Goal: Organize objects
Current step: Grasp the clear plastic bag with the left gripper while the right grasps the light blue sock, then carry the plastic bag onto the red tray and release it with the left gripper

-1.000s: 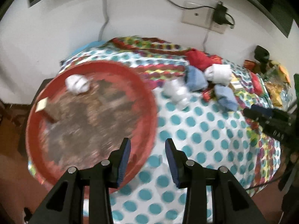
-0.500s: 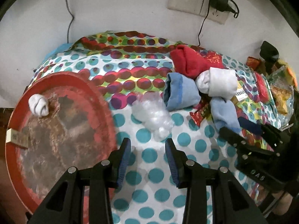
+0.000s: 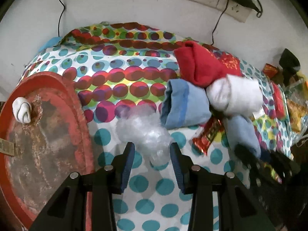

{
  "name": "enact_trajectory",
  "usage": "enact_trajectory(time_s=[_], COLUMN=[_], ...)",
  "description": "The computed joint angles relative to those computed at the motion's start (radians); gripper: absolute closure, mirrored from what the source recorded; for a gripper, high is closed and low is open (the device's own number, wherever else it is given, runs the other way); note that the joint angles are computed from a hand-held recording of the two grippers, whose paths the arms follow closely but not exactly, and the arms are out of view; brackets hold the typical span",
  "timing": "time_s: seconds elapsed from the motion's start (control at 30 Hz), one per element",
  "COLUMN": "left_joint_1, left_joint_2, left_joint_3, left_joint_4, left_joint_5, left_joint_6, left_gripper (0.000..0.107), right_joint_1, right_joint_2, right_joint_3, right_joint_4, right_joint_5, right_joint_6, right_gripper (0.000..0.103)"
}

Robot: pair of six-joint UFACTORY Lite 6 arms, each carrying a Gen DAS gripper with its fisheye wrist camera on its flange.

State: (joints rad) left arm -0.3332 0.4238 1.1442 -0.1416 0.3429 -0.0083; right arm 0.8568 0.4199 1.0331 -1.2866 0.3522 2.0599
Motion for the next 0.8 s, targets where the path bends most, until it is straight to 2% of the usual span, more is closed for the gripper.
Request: enact_trajectory(time_s=[0.23,0.33,0.5,0.8], left_joint_1=[-0.053,-0.043,-0.005,-0.002], left_joint_2=[0.101,0.12,0.145,-0.005], left_joint_3=[0.122,0.132,0.161,0.018], left_joint_4=[0.211,0.168,0.002,-0.019], left_joint_5=[0.013,-0.016,0.004,0.0], left_joint_6=[-0.238,-0.201,-0.043,0.036], left_gripper=[0.065,0.065,0.066,0.068], right_joint_1=[0.081,0.103,0.135,0.175], right_joint_2=[-0.12,-0.189,-0.234,-0.236], right_joint_3=[-0.135,-0.205,-0.24,-0.228], right_joint_4=[-0.08,-0.144,-0.126,-0.084], right_joint_5=[0.02,0.003,0.005,0.027], right_joint_6=[0.159,0.269,0.287,0.255], right_gripper=[0.077,0.077,0.077,0.077])
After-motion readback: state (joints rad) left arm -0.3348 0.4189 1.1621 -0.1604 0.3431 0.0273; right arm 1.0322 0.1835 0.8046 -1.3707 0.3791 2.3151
